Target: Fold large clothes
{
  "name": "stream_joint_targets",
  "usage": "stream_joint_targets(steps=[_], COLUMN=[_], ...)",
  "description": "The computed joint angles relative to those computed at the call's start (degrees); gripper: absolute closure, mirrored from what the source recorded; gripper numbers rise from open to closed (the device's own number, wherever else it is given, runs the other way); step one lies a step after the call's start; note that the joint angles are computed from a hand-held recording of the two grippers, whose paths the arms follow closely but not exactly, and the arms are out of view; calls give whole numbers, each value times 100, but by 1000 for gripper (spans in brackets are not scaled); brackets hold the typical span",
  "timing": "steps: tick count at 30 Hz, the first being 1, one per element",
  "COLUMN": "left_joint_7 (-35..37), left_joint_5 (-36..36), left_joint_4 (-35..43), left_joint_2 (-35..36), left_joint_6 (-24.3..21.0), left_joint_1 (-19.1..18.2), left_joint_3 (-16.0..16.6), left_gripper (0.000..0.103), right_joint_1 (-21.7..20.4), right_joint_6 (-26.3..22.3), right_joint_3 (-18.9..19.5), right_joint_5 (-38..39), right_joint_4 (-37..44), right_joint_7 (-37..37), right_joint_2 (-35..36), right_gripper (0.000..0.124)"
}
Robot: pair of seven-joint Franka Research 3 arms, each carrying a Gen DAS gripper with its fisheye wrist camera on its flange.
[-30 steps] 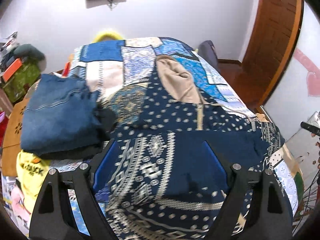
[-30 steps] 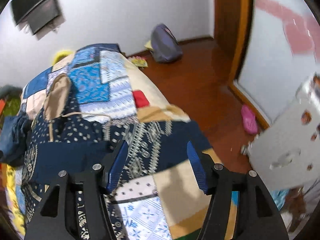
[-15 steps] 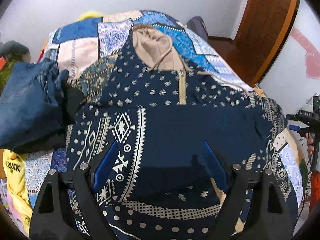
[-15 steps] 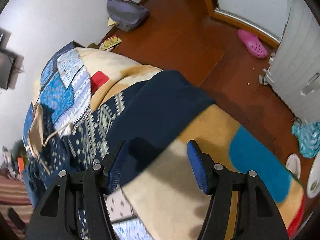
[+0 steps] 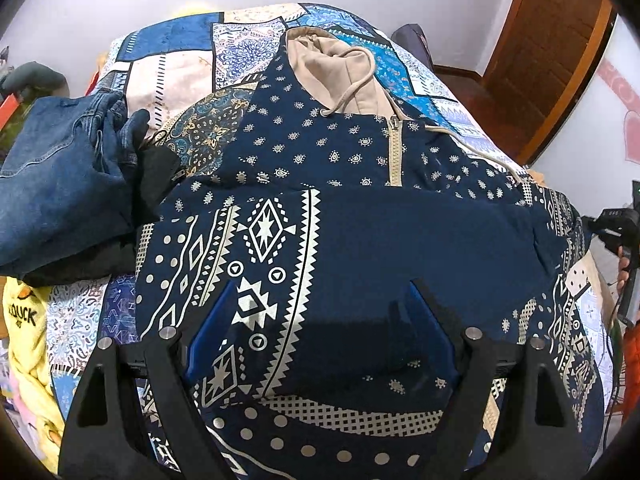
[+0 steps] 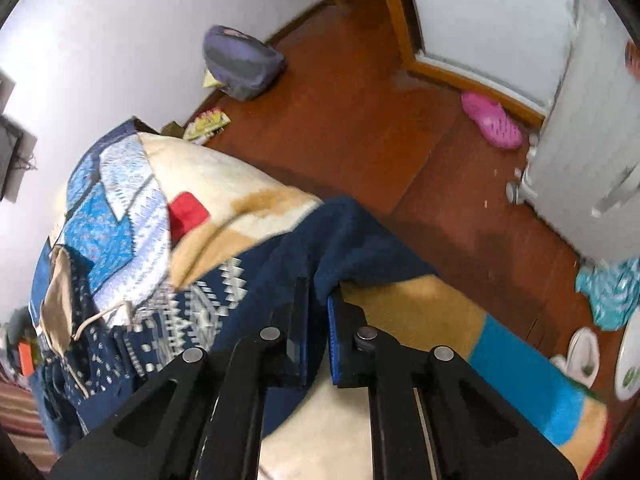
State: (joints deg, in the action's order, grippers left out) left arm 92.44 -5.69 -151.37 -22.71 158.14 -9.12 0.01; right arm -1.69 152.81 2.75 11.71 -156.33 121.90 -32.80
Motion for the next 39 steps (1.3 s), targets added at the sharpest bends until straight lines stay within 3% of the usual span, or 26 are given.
stream_joint_targets(steps=[4,8,17,21,27,31,34,39], left_joint_7=[1,15,69,68,99,162,191,226], left_joint_5=[73,141,268,313,312,296,282,215], left_joint_4=[-63,-163,-441,-550,-721,-830,-881,-918], left_joint_2=[-133,-344,-935,-1133,-1373,-1485,-1508,-1447], left_joint_6=[-12,21,8,-44,-153,-211,-250,-276], left_joint_1=[27,8,-40,10,75,103,126,114], left_joint_3=[-25,-11,143,220,356,420,436,451], left_gripper=[18,18,18,18,18,18,18,18], right_joint_1=[30,329,1470,2052,2459,2440,2379,2394], right_joint_6=[20,145,630,626,9,-422,-747,-1183], right_joint_3=[78,112,117,129,309,475,556,354], right_joint_5=[-105,-61,546,915,1136,1041,869,1063], right_joint_4=[88,363,888,991,1234,1300,1332,1395], right_joint_7=[-115,-452,-1453,-1878,-2231,-2164,-2016,-2191], right_joint_2=[-418,-706,-538,-210,548,957,995,840], right_gripper=[118,118,119,119,119,118,117,115])
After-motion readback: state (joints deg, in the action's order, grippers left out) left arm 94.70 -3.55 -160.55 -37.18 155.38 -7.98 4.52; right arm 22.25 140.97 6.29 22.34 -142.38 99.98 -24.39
